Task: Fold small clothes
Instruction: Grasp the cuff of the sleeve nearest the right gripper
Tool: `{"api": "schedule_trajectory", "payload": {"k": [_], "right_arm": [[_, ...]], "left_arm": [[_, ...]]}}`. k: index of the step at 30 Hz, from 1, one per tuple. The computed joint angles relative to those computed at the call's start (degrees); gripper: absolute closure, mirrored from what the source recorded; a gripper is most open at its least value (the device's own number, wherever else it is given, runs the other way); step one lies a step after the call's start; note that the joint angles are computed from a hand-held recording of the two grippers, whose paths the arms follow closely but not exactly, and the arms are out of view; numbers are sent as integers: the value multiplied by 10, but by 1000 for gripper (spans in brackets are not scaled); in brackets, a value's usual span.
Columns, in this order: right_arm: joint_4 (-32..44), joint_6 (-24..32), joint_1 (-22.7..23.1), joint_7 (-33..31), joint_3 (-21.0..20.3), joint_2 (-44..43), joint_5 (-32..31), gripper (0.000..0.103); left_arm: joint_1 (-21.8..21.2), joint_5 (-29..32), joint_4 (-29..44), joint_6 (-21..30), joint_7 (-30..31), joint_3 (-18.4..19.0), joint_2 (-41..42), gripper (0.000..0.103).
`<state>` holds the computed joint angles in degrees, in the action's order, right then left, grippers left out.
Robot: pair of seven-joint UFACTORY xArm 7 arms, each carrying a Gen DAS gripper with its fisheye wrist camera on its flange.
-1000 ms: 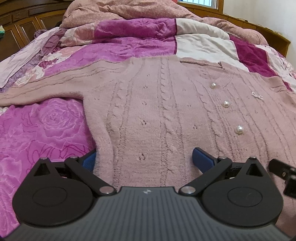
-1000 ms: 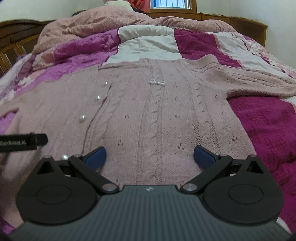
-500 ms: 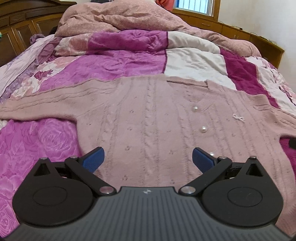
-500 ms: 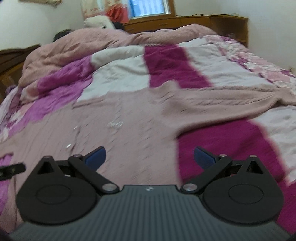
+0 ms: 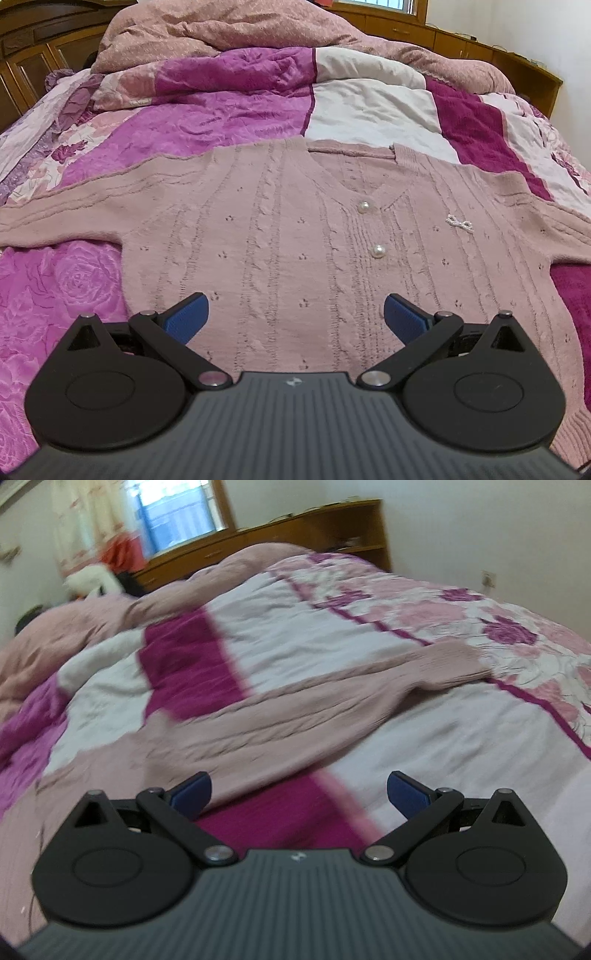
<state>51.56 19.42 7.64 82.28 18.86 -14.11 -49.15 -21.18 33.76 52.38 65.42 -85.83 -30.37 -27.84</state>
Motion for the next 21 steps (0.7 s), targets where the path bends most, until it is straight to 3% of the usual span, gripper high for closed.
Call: {"api": "schedule_trajectory", "payload": {"k": [4,12,17,18,20,21], "right_arm": [[18,-16,-33,47,-16,34,-48,0],[61,-89,-31,122,-91,118,-96,0],[109,-119,-13,282,-144,170,-228,2],[119,-121,-6,323,-155,178,-262,6],[134,-133,1,370,-171,189,-308,31],[137,-143,0,357,-175,195,-298,49]], "left_arm": [[1,-2,9,0,-1,2,16,0],[-11,-9,16,24,6,18,38,0],[-14,-18,14,32,4,31,44,0],[-15,-18,12,33,3,33,44,0],[-16,-21,8,31,0,37,45,0],[-16,-24,6,29,-2,40,45,0]]}}
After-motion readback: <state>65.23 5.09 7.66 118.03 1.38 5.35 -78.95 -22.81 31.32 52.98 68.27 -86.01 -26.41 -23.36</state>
